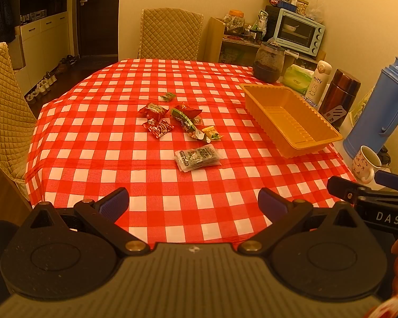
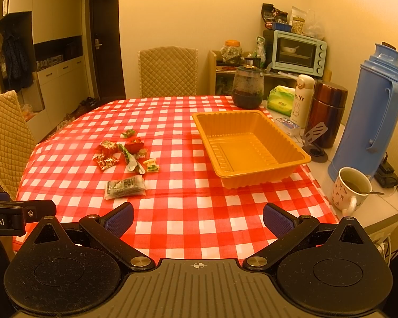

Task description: Organize snacks

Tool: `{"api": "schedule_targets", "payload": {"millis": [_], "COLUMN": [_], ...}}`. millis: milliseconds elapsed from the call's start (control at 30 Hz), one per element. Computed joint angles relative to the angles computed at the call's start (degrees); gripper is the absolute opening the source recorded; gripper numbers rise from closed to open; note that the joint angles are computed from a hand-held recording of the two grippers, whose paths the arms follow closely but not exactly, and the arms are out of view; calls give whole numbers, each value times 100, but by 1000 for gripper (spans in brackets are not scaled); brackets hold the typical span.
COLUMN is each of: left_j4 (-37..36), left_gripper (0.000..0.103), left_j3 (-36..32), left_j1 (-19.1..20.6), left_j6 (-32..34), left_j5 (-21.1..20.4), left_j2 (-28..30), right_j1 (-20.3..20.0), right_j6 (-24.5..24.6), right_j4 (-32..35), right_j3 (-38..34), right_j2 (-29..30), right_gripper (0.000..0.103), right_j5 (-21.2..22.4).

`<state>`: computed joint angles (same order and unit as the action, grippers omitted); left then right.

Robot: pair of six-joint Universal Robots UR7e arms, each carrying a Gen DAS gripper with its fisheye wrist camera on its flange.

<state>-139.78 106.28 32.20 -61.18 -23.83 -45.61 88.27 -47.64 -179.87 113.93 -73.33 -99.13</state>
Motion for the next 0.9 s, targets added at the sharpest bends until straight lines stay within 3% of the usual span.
{"api": "schedule_targets", "payload": {"millis": [233,500,733,900], "left_j4": [-595,-973,-2048,-2913], "left_gripper": [103,102,97,96], "left_j3": [105,114,-108,-385], "left_j1": [62,389,877,1279], "left_j6": [359,945,2735,4138], "left_j5": [-72,-138,-196,-504], "left_j2": [10,37,353,650], "right_j1": [-29,-40,-79,-128], "right_j6": [21,93,97,58], "right_j4": [-186,-203,-164,-99], "right_j3": [10,-190,-532,-848], "right_j2": [86,381,838,1245], "right_gripper": [103,102,102,102], "right_j5": [62,73,79,46]}}
